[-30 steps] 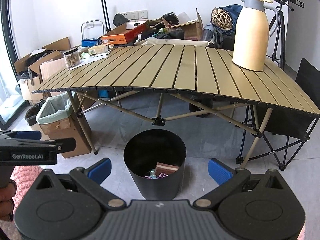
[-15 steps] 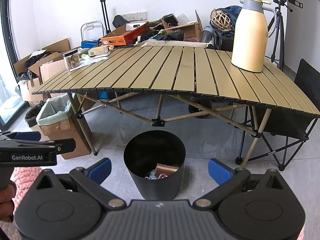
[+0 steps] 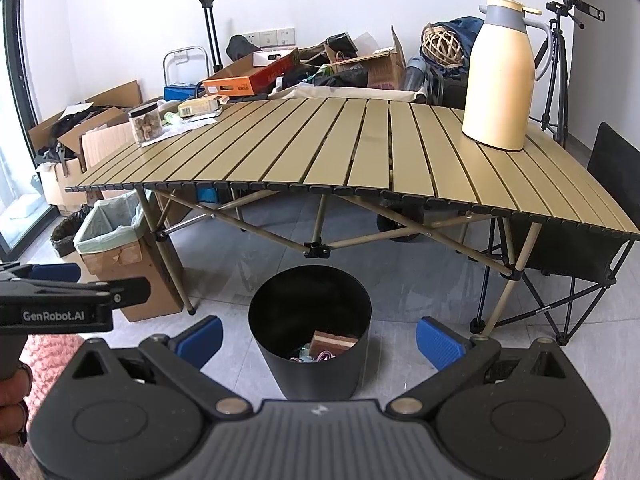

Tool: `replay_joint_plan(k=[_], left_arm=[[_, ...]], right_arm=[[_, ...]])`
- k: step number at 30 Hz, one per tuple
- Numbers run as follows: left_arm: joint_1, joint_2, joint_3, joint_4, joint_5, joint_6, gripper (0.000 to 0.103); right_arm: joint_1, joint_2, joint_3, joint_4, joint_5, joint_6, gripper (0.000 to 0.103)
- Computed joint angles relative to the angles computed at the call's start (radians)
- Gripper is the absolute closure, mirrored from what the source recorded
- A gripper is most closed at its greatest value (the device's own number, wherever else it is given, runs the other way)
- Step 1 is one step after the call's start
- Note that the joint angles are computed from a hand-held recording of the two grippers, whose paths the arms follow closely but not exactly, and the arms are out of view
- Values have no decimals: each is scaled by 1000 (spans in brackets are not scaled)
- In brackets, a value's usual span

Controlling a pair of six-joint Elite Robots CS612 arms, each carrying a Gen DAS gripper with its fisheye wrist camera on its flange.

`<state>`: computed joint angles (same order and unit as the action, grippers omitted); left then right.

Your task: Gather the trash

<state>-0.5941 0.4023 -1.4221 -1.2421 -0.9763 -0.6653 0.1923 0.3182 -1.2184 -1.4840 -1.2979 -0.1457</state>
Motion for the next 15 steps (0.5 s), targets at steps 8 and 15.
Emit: replay_joint_plan(k=[8,15], left_arm=[[-2,0,-2,-1,8,2,0],[-8,2,-9,-8,32,1,0]], right_arm=[[-1,1,-3,-3,2,1,0],[-1,5,-10,-12,1,1,0]])
